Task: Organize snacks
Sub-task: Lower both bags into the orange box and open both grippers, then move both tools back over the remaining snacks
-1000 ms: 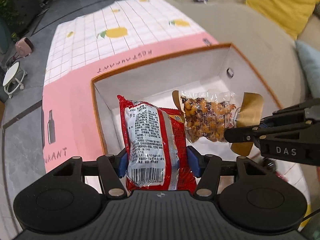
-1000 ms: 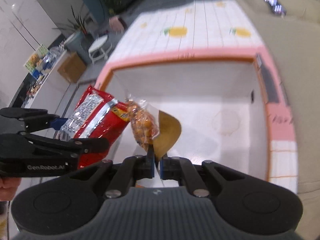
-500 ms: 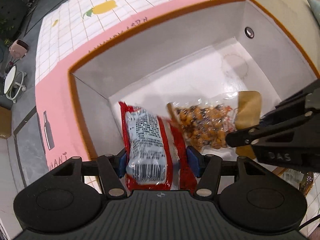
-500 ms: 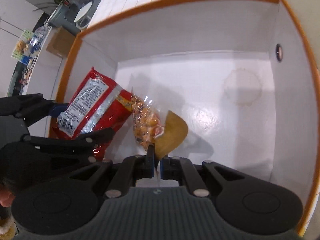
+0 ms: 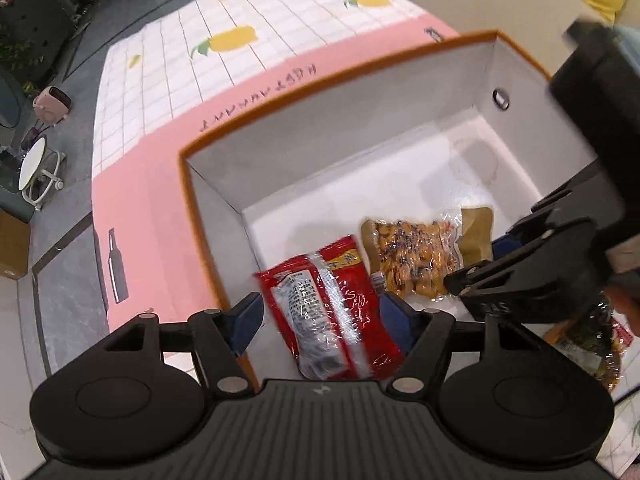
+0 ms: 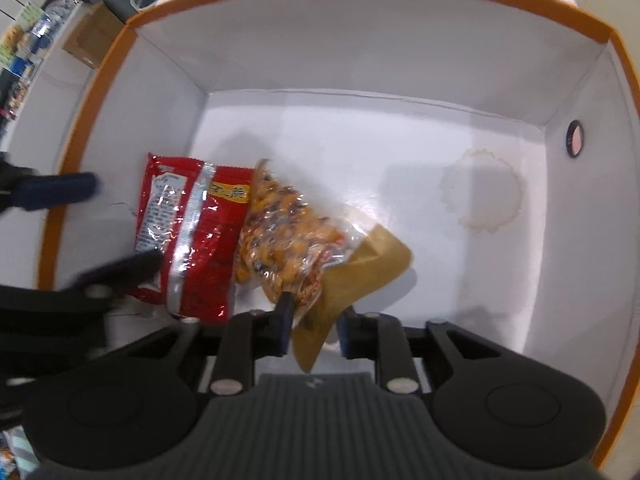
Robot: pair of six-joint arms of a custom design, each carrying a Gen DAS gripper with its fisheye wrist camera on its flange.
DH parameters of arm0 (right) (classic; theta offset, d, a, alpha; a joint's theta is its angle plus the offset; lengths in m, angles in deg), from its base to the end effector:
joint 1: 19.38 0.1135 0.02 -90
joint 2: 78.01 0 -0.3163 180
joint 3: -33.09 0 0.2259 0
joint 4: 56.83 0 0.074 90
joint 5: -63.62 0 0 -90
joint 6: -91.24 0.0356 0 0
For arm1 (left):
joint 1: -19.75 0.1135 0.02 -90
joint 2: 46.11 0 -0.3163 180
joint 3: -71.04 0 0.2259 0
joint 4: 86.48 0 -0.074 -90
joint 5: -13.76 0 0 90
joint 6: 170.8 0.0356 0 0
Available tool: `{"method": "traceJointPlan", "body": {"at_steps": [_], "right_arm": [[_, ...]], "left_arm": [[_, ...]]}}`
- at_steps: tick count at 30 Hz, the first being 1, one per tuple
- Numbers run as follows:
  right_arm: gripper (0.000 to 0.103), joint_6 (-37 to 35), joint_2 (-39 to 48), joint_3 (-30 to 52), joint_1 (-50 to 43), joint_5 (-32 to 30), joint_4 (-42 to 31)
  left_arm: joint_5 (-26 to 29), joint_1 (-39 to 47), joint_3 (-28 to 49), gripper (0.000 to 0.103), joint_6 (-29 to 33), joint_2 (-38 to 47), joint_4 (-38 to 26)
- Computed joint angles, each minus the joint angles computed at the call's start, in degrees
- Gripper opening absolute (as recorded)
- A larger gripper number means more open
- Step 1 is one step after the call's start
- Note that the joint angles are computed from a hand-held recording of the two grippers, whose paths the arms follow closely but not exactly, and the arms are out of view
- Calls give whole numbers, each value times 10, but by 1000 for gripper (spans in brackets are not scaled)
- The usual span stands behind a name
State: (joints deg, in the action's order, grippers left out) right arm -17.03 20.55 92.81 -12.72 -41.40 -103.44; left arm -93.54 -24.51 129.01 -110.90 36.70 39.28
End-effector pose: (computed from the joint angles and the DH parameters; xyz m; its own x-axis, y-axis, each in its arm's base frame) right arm 0.2489 0.0383 0.1766 -0.8987 -0.4098 -0.1563 -0.4362 0.8725 0.2204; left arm 0.1548 -0.1361 0.2264 -0.9223 0.2302 -0.3103 0.1889 0.9693 0.1576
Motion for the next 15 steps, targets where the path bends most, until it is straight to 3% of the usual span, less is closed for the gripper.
{"method": "traceJointPlan", "body": {"at_steps": [4, 8, 15], "right_arm": [[26, -16, -21, -15, 3, 36, 5], [28, -33, -62, -13, -14, 35, -19], [34, -41, -152, 6, -28, 21, -74]], "left_arm": [[-12, -21, 8, 79, -31, -29, -28], [-28, -57, 22, 79, -75, -62, -64], [-75, -168, 71, 79, -207, -111, -164]]}}
